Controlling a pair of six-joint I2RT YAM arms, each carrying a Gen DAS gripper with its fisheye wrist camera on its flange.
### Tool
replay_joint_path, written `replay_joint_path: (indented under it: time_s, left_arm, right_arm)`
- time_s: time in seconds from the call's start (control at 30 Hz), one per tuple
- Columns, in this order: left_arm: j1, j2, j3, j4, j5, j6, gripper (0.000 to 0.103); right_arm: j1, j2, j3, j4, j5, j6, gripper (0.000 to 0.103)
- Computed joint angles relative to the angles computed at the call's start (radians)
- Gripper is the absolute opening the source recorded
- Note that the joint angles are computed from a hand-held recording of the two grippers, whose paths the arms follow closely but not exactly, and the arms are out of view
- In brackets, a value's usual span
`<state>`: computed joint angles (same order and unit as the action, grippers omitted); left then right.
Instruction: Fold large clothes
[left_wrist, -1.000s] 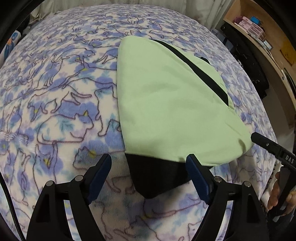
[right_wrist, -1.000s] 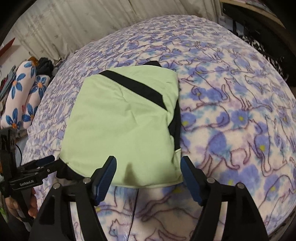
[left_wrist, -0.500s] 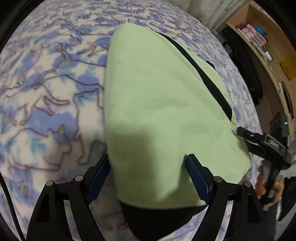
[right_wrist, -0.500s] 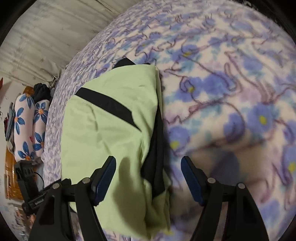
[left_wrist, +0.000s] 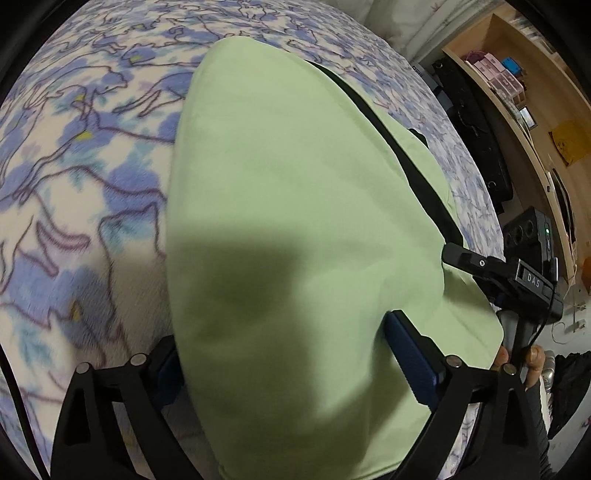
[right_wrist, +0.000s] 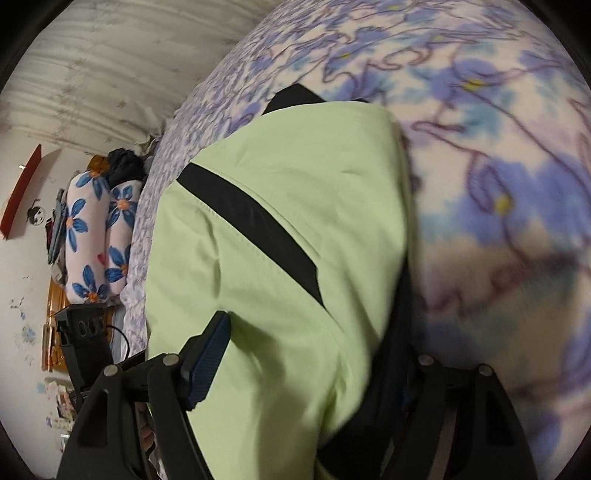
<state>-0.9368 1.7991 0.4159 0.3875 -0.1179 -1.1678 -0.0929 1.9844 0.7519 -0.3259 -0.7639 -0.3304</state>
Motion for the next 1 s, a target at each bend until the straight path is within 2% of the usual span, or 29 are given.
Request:
replay_joint_path:
  time_s: [0.13,0.3,0.37,0.43,0.47,0.53,0.6,0.67,0.73,0.8,1.0]
  left_arm:
    - [0.034,0.023,0.023,-0.004,0.031,0.051,0.1]
    - [0.076,0.053,0.064,-0.023,0.072,0.085,0.102]
    - [0.083,0.068,0.091,-0.046,0.072,0.096,0.103]
    - [0.079,0.074,0.108,-0.065,0.058,0.098,0.102]
    - [0.074,0.071,0.109,-0.072,0.048,0.097,0.101]
    - [0.052,0.056,0.12,-0.103,0.005,0.091,0.091]
    - [0.012,0.029,0.133,-0.157,-0.058,0.088,0.08]
    - [-0.032,0.0,0.16,-0.242,-0.13,0.091,0.068]
    - [-0.068,-0.033,0.19,-0.328,-0.195,0.093,0.05]
    - [-0.09,-0.083,0.186,-0.377,-0.23,0.083,0.041]
    - [-0.158,-0.26,0.144,-0.533,-0.286,0.022,0.036]
  right_arm:
    - [0.029,0.029,0.033,0.008,-0.011,0.013,0.076]
    - [0.083,0.001,-0.005,0.105,0.027,0.07,0.076]
    - [0.105,-0.028,-0.036,0.148,0.069,0.082,0.071]
    - [0.102,-0.042,-0.05,0.161,0.087,0.083,0.053]
    - [0.093,-0.04,-0.052,0.161,0.075,0.087,0.048]
    - [0.073,-0.038,-0.049,0.148,0.05,0.086,0.031]
    - [0.072,-0.06,-0.067,0.157,0.039,0.098,0.022]
    - [0.094,-0.1,-0.099,0.189,0.059,0.129,0.017]
    - [0.127,-0.169,-0.141,0.216,0.073,0.171,0.014]
    - [0.157,-0.244,-0.178,0.228,0.093,0.198,0.013]
    - [0.289,-0.504,-0.257,0.177,0.177,0.28,0.011]
